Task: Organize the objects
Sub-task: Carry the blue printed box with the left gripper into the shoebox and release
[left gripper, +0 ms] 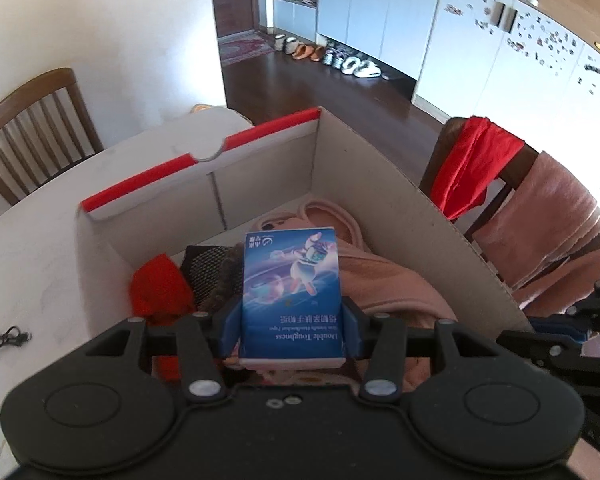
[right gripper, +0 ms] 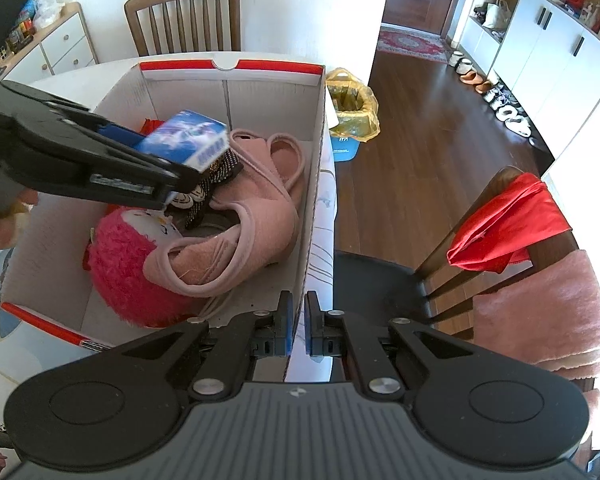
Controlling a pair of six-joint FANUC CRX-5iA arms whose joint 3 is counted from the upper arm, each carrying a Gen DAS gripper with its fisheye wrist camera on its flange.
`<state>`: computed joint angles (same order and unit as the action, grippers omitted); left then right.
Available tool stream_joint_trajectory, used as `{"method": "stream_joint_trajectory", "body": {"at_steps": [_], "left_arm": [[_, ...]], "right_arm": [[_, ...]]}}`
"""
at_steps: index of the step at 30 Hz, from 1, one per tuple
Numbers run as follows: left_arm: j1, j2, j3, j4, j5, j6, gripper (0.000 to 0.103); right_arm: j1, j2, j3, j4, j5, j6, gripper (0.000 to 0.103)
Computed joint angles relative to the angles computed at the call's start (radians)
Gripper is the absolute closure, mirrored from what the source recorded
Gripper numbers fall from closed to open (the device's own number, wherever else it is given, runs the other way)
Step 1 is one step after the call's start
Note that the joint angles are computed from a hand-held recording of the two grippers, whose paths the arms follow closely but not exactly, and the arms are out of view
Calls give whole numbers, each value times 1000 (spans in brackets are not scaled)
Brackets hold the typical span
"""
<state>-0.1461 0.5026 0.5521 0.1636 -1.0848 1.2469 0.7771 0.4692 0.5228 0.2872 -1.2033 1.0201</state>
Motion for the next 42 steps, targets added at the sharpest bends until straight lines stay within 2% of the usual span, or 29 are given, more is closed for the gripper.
{"method": "stream_joint_trajectory", "body": {"at_steps": [14,17,19,21,26,28,42], "left_arm": [[5,79,86,6,-98,-17,55],[9,77,79,15,-98,-22,51],[12,60,54,14,-74,-30,37],[15,41,26,19,-41,-35,32],[31,3,-24,55,-1,-39,28],[39,-19,-50,69,17,-50,23],[137,-202,-264,126,164,-93,12]], "right_arm": [[-5,-3,-8,-6,7,-9,97],[-5,-3,-8,-6,7,-12,97],[-5,-3,-7,-6,6,-12,97],[-5,-3,-7,-6,6,-12,97],[-4,-1,-7,0,4,-15,97],[-2,-1,-9,4,3,-16,97],[2,4,-1,8,-12,-12,97]]}}
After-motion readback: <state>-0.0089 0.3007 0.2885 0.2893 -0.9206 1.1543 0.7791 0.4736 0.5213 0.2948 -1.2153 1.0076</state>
